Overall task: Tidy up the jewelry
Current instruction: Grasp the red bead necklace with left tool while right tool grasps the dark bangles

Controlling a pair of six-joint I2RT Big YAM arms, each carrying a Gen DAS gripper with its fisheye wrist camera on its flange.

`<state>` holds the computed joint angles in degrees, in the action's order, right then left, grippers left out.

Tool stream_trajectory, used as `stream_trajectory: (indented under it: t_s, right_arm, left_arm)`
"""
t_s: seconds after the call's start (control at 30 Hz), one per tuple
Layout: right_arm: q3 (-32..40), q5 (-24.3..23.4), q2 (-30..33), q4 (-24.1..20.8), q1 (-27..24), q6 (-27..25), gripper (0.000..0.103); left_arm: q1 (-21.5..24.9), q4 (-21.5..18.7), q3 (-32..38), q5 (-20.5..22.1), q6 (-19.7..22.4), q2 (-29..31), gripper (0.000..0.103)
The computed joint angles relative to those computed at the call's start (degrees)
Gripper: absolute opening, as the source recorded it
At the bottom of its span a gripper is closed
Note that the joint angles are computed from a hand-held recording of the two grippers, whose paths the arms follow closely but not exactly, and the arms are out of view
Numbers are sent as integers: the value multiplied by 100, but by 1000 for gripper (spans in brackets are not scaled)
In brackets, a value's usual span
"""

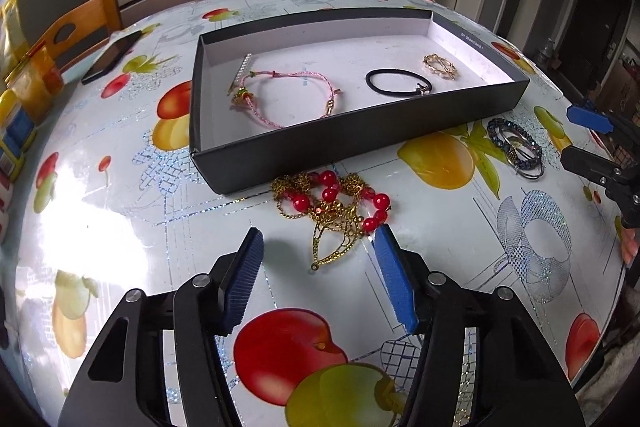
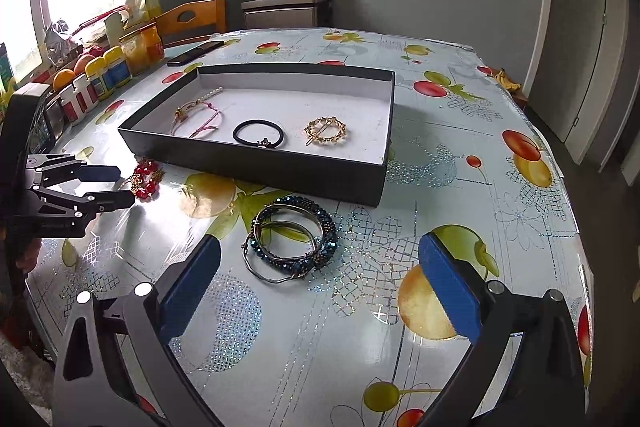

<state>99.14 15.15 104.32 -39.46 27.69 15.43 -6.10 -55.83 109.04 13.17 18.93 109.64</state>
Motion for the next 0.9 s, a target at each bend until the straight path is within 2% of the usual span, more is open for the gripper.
stream_trajectory:
  t_s: [0.07,0.2,0.27,0.3,0.37,0.4,0.67,0.77,0.83,0.9]
  right_arm:
    - [-7,-51,4,7,-11,12,98]
    - [65,-156,73,-100,-56,108,98]
    - [82,-209,94,-145,-71,154,98]
    - [82,-224,98,-149,-74,162,98]
    - [91,-231,111,-154,-73,167,98]
    - [101,-224,117,-158,-74,162,98]
    - [332,-102,254,-194,-16,-73,97]
    - [486,-147,356,-274,-3,-151,81]
    - [580,-200,421,-379,-14,-129,75]
    - [648,-269,470,-455,-25,-93,63]
  left_arm:
    - [-10,34,1,-38,21,6,56]
    - [-18,51,-2,3,93,0,42]
    - [-11,45,-10,70,122,-9,30]
    - [-10,37,-1,81,116,-7,20]
    - [1,-2,34,145,103,8,11]
    - [7,-14,41,176,101,5,3]
    - [31,90,-50,432,123,-131,0]
    - [29,170,-79,524,137,-214,0]
    - [34,222,-107,578,139,-275,0]
    - [39,257,-121,626,143,-328,0]
